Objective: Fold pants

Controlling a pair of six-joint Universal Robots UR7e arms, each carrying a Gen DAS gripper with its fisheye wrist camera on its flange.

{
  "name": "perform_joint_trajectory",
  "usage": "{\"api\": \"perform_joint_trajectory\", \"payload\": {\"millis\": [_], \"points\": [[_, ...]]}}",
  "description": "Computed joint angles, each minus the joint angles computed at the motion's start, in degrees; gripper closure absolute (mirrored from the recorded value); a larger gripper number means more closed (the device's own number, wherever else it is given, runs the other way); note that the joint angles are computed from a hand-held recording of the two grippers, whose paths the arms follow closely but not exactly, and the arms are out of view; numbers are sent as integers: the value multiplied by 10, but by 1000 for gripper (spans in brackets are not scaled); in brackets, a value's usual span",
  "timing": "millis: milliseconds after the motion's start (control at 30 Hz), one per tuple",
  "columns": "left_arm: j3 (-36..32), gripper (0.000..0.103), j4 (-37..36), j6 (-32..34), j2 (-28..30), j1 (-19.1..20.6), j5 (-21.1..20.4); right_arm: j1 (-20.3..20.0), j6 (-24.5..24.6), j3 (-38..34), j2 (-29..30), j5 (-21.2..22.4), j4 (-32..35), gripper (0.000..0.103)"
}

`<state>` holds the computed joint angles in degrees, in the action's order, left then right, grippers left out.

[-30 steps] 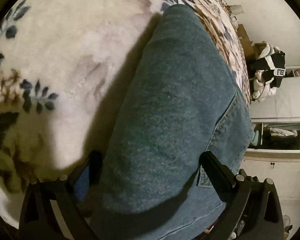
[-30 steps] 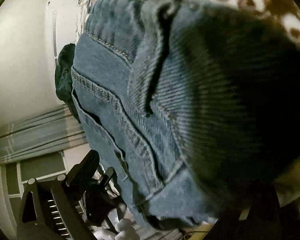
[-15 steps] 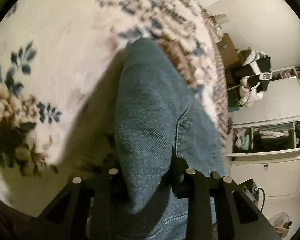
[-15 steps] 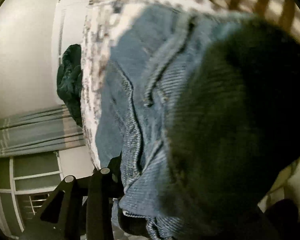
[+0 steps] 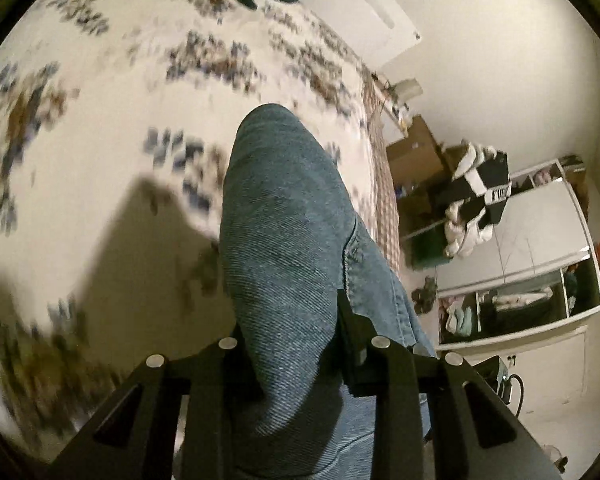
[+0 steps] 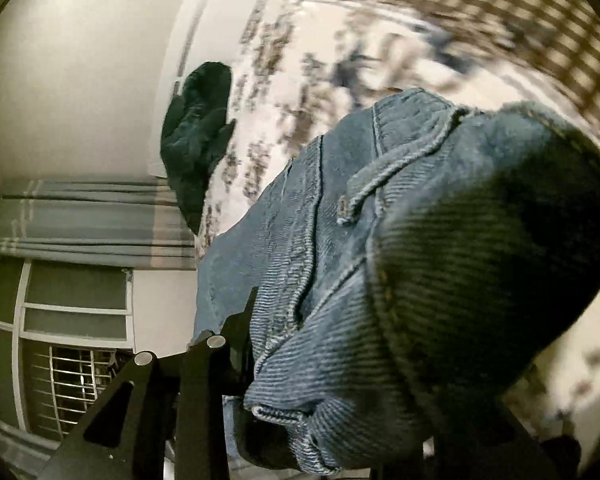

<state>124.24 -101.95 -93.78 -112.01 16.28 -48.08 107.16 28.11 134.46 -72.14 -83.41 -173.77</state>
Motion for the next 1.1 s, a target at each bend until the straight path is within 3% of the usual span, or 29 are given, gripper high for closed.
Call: {"api": "perform_joint_trajectory", "payload": {"millis": [167, 333, 467, 600, 700, 733, 833, 967, 1100], "points": [[-34, 78, -144, 231, 22, 171, -13, 31, 11, -150, 163, -17, -27, 67], [-113, 78, -259, 444, 107, 352, -80, 33, 22, -327, 328, -31, -27, 67], [-169, 77, -302, 550, 174, 452, -122, 26, 13, -458, 435, -41, -9, 67], [-199, 73, -270, 575, 220, 528, -148, 14, -1, -566, 517, -64, 57, 64], [-173, 64, -273, 585, 206, 540, -159, 10, -11, -602, 538, -97, 136, 53], [-161, 58, -271, 583, 194, 537, -158, 9, -15, -598, 536, -105, 145, 51], [-147, 57, -250, 571, 170, 522, -145, 12, -18, -573, 518, -131, 154, 44], [-159, 57, -176, 542, 154, 487, -94, 30, -18, -572, 502, -189, 192, 43], [-198, 58, -24, 471, 159, 430, -7, 68, -25, -572, 476, -263, 254, 41]]}}
